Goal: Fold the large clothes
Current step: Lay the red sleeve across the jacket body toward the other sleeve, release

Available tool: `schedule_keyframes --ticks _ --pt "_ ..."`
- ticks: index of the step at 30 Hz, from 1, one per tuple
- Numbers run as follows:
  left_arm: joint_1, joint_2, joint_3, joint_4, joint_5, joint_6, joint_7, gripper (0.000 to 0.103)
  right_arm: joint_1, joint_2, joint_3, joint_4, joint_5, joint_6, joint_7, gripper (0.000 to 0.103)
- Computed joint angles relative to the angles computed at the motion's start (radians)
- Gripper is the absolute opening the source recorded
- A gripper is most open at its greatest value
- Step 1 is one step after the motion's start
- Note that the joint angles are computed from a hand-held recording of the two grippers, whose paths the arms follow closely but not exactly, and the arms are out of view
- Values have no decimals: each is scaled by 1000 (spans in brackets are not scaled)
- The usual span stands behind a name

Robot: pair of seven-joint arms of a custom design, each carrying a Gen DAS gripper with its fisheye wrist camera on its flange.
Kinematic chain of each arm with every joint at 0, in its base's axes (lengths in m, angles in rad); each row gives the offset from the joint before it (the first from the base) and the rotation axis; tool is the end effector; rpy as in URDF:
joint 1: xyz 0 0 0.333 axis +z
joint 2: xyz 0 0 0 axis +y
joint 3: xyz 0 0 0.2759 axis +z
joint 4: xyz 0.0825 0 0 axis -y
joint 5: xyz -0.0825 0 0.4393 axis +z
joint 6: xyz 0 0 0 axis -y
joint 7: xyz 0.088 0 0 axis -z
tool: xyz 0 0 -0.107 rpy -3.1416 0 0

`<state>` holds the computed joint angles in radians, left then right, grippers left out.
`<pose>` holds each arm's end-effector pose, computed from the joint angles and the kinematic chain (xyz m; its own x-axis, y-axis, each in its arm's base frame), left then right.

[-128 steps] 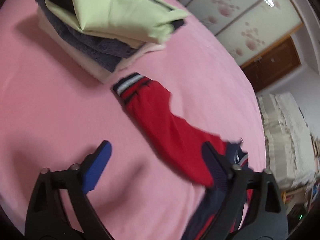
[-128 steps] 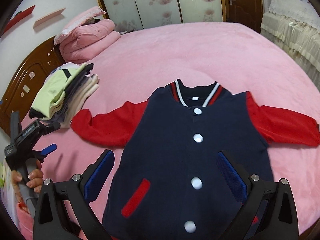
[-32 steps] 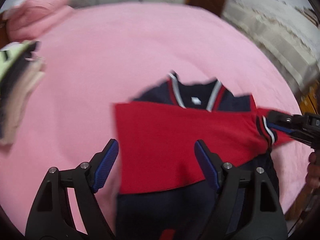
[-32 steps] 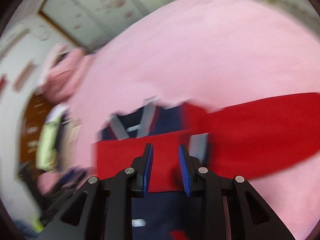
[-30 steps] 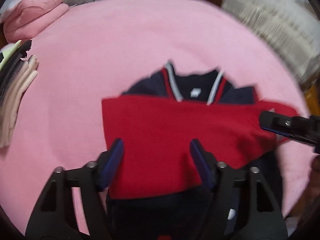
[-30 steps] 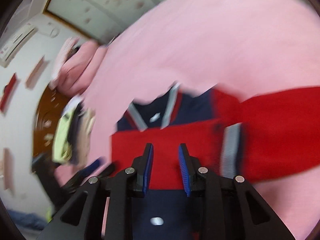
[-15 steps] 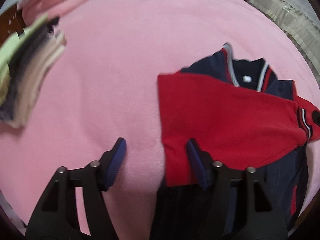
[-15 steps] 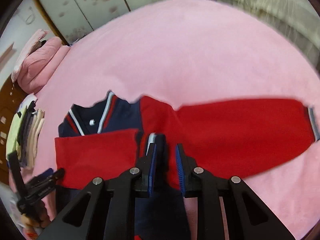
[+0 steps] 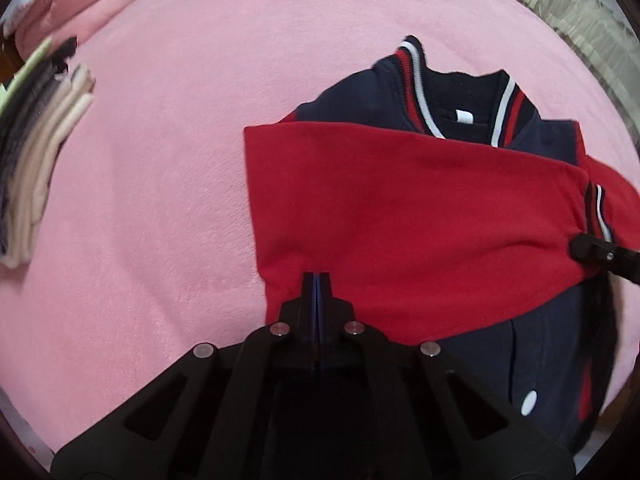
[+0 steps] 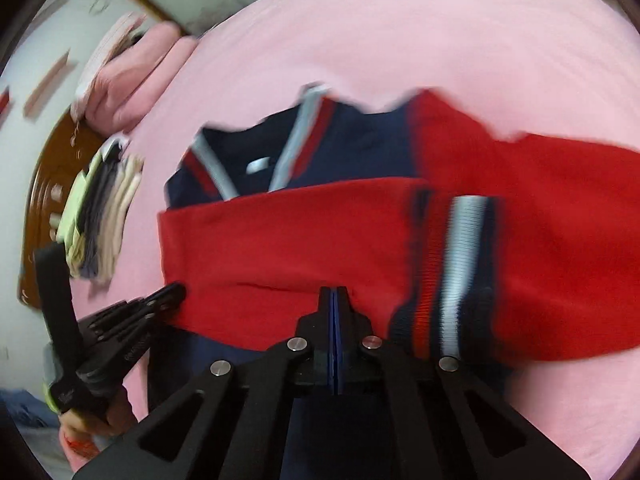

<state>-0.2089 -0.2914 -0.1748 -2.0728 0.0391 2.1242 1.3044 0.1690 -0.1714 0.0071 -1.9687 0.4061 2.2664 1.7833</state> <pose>0.5236 -0.2160 0.5361 -0.1334 -0.9911 0.0020 -0.9314 0.1247 -0.3419 0.5970 0.1168 0.5470 -0.1202 -0.8798 -0.4599 -0.9059 0.2866 -0.3116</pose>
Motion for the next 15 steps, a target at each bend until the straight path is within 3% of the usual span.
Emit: schedule_keyframes --ticks 3,5,10,13,15 --pt "5 12 -2 26 -9 -50 -35 1 -25 -84 -30 -79 56 12 33 1" --pt "5 21 -31 62 57 -114 -75 1 -62 -129 -20 -97 -22 1 129 1" --pt "-27 4 -69 100 121 -202 -157 1 -121 -220 -32 -70 -164 -179 180 4" --pt "-51 7 -68 134 78 -239 -188 2 -122 -232 -37 -65 -146 -202 196 8" --pt "-66 23 -68 175 48 -259 -190 12 -127 -279 -52 -88 -126 -219 191 16"
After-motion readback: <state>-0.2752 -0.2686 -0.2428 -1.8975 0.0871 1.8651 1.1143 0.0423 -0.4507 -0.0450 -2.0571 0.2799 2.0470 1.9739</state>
